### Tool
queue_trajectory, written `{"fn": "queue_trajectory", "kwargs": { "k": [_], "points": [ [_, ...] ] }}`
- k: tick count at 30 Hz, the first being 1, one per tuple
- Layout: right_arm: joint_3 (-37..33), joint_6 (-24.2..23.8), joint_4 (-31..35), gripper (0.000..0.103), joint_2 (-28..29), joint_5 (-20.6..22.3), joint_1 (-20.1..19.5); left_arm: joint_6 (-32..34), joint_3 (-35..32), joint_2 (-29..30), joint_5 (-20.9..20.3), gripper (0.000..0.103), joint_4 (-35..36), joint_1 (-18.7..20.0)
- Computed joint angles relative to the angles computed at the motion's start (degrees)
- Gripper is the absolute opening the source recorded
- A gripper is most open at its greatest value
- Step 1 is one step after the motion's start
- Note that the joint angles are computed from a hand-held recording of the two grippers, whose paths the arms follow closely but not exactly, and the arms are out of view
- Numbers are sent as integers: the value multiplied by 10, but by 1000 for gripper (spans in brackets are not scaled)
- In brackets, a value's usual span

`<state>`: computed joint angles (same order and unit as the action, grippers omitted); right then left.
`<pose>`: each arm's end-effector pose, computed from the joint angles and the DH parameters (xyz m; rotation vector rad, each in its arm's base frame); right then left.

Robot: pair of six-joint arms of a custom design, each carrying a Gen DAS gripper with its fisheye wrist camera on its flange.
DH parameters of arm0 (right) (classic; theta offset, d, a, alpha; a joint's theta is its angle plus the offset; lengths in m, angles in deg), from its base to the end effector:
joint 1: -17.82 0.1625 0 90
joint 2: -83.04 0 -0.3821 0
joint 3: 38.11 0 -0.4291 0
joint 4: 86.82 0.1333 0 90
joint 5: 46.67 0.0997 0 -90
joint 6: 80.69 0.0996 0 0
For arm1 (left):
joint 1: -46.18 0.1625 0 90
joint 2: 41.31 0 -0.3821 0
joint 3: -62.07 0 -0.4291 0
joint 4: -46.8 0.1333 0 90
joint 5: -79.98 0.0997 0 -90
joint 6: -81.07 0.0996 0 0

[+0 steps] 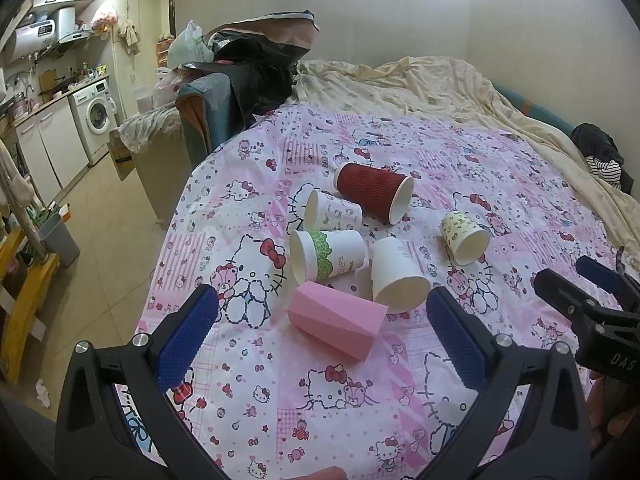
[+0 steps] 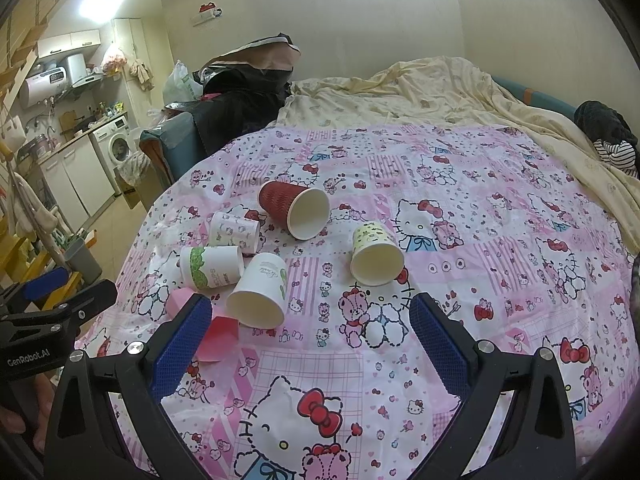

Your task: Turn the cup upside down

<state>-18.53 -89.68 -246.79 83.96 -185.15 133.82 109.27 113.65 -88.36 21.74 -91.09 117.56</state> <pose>0.4469 -0.7822 0.0390 0.2246 -2.2201 1.1410 -0.0854 -0.8352 0.4152 0.7023 2.3034 -0.8911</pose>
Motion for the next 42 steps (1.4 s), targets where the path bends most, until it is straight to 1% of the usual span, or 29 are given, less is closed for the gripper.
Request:
{"fn": "queue_trajectory", "kwargs": {
  "k": [14, 42],
  "points": [
    [7, 6, 4, 101, -6, 2, 0, 2, -1, -1, 0, 103, 2, -1],
    [-8, 10, 12, 101, 6, 6, -2, -7, -10, 3, 0, 103, 12, 1]
  ]
}}
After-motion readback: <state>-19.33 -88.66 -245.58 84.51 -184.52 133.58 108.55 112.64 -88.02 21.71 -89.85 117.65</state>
